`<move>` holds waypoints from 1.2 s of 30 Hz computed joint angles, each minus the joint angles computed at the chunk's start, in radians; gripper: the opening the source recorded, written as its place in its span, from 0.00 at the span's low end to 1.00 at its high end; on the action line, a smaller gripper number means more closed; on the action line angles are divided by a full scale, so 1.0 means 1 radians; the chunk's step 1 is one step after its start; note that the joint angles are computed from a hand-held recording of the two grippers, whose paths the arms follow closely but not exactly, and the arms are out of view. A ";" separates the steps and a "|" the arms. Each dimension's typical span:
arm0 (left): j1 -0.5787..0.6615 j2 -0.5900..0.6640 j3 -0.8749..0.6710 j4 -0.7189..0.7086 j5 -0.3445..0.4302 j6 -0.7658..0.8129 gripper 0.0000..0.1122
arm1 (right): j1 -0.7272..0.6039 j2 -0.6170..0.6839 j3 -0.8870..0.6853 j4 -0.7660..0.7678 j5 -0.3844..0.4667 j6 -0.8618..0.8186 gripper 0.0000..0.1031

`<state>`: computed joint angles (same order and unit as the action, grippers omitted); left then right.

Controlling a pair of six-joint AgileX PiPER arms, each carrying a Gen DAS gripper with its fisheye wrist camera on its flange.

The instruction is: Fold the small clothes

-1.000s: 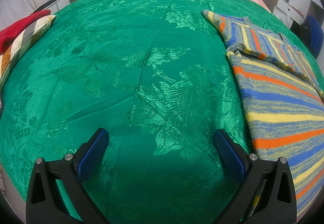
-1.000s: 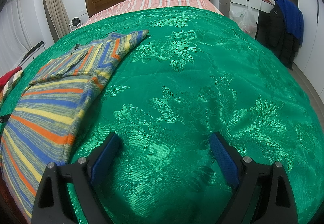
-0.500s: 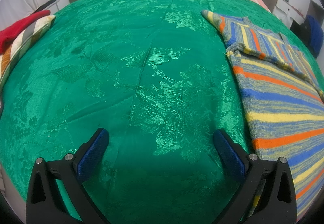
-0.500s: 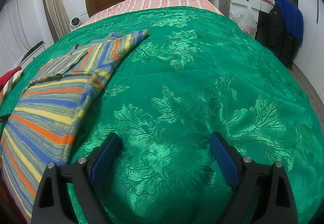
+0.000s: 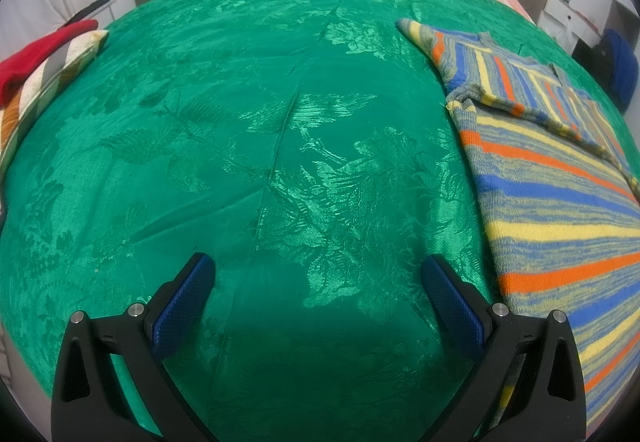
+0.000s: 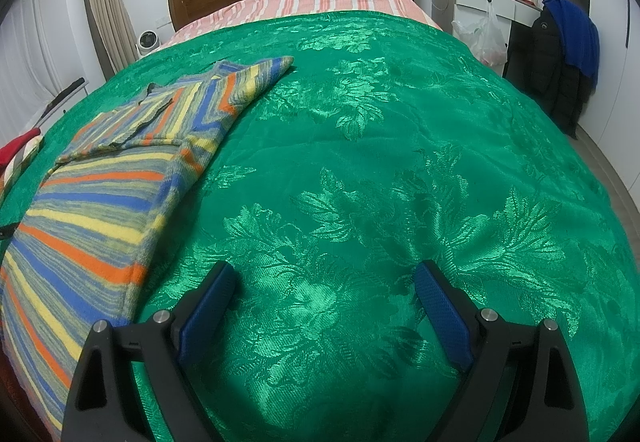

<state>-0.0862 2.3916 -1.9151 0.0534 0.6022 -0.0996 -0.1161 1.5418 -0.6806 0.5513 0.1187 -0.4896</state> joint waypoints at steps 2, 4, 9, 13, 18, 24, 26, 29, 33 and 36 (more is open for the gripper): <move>0.016 -0.016 0.002 -0.064 0.031 0.056 0.91 | -0.004 0.003 -0.030 -0.117 0.053 0.111 0.90; 0.052 -0.101 0.095 -0.227 0.061 0.194 0.91 | -0.016 -0.018 -0.092 -0.241 0.188 0.237 0.89; 0.083 -0.308 0.407 -0.472 0.107 0.548 0.91 | -0.031 -0.275 -0.083 -0.072 0.514 0.038 0.89; 0.014 -0.389 0.619 -0.427 0.079 0.576 0.90 | 0.014 -0.387 -0.011 0.012 0.767 0.019 0.89; -0.108 -0.453 0.738 -0.225 0.005 0.444 0.75 | 0.114 -0.404 0.113 -0.027 0.729 0.140 0.78; -0.105 -0.481 0.759 -0.255 0.104 0.471 0.02 | 0.076 -0.320 0.078 0.032 0.833 0.090 0.28; -0.057 -0.488 0.761 -0.354 0.146 0.528 0.03 | 0.130 -0.310 0.053 -0.015 0.838 0.145 0.06; 0.039 -0.543 0.757 -0.564 0.226 0.665 0.03 | 0.064 -0.313 0.022 0.058 0.894 0.095 0.06; 0.134 -0.538 0.603 -0.750 0.334 0.732 0.03 | -0.076 -0.287 -0.103 0.222 0.964 -0.019 0.06; 0.143 -0.397 0.321 -0.778 0.389 0.653 0.03 | -0.094 -0.170 -0.248 0.294 0.937 -0.063 0.06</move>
